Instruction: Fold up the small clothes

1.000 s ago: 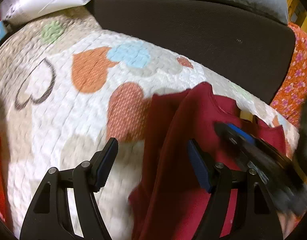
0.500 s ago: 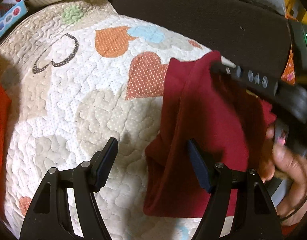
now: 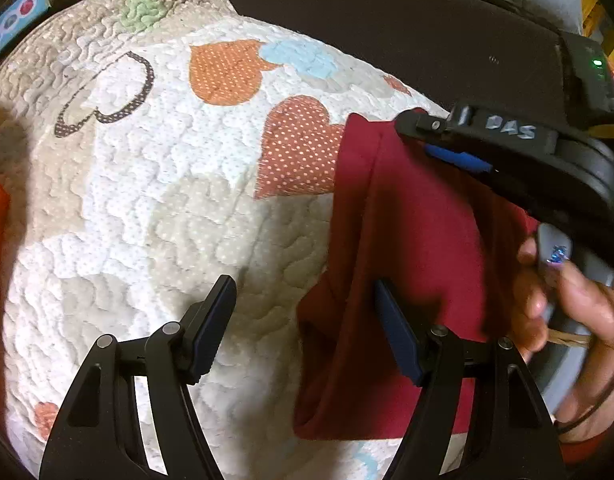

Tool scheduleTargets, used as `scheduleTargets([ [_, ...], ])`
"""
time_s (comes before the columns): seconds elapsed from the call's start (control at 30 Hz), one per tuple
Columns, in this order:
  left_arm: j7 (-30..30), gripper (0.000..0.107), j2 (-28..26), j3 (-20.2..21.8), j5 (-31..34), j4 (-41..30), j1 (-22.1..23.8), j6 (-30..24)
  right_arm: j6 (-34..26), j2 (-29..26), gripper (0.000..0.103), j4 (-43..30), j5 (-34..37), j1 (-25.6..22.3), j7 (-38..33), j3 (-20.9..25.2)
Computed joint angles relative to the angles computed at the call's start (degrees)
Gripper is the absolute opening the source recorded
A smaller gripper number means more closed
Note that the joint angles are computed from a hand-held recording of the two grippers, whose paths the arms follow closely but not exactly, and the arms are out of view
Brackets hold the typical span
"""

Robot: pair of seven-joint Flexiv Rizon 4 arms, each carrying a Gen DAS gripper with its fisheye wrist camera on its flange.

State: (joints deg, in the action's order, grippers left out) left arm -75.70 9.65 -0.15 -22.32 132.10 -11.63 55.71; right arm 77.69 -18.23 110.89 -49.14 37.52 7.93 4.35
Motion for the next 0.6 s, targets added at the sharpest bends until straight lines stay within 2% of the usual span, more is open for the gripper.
scheduleTargets([
  [0.1, 0.7, 0.072, 0.4, 0.7, -0.1, 0.0, 0.5, -1.6, -2.7, -0.8, 0.046, -2.2, 5.8, -0.8, -6.7, 4.1],
  [0.17, 0.9, 0.072, 0.6, 1.0, 0.2, -0.1, 1.0, -2.9, -8.8, -2.2, 0.048, -5.9, 11.6, -0.6, -14.1, 7.4],
  [0.27, 0.8, 0.072, 1.6, 1.1, 2.1, 0.1, 1.8, -3.6, -17.4, -3.2, 0.05, -9.7, 12.7, 2.2, -17.7, 6.6],
  [0.3, 0.7, 0.072, 2.0, 1.2, 2.7, 0.2, 2.0, -3.8, -19.3, -3.8, 0.053, -10.9, 13.3, 2.7, -18.4, 6.5],
  [0.37, 0.8, 0.072, 2.5, 1.4, 3.8, 0.3, 2.6, -4.0, -20.8, -4.9, 0.062, -12.5, 14.9, 3.0, -19.7, 6.4],
  [0.43, 1.1, 0.072, 2.5, 1.8, 3.3, 0.4, 2.9, -4.4, -23.9, -6.6, 0.064, -15.0, 16.3, 3.6, -22.1, 6.4],
  [0.5, 1.0, 0.072, 2.2, 2.0, 2.3, 0.2, 3.1, -5.4, -27.2, -7.7, 0.065, -16.7, 14.6, 5.2, -23.6, 5.3],
  [0.53, 1.2, 0.072, 2.2, 2.0, 1.6, 0.2, 3.0, -5.5, -28.1, -7.9, 0.064, -17.0, 13.9, 5.6, -24.1, 4.9],
  [0.6, 2.8, 0.072, 2.2, 2.1, -0.6, 0.5, 2.4, -5.1, -31.1, -7.7, 0.041, -16.7, 10.8, 7.2, -24.2, 3.7],
])
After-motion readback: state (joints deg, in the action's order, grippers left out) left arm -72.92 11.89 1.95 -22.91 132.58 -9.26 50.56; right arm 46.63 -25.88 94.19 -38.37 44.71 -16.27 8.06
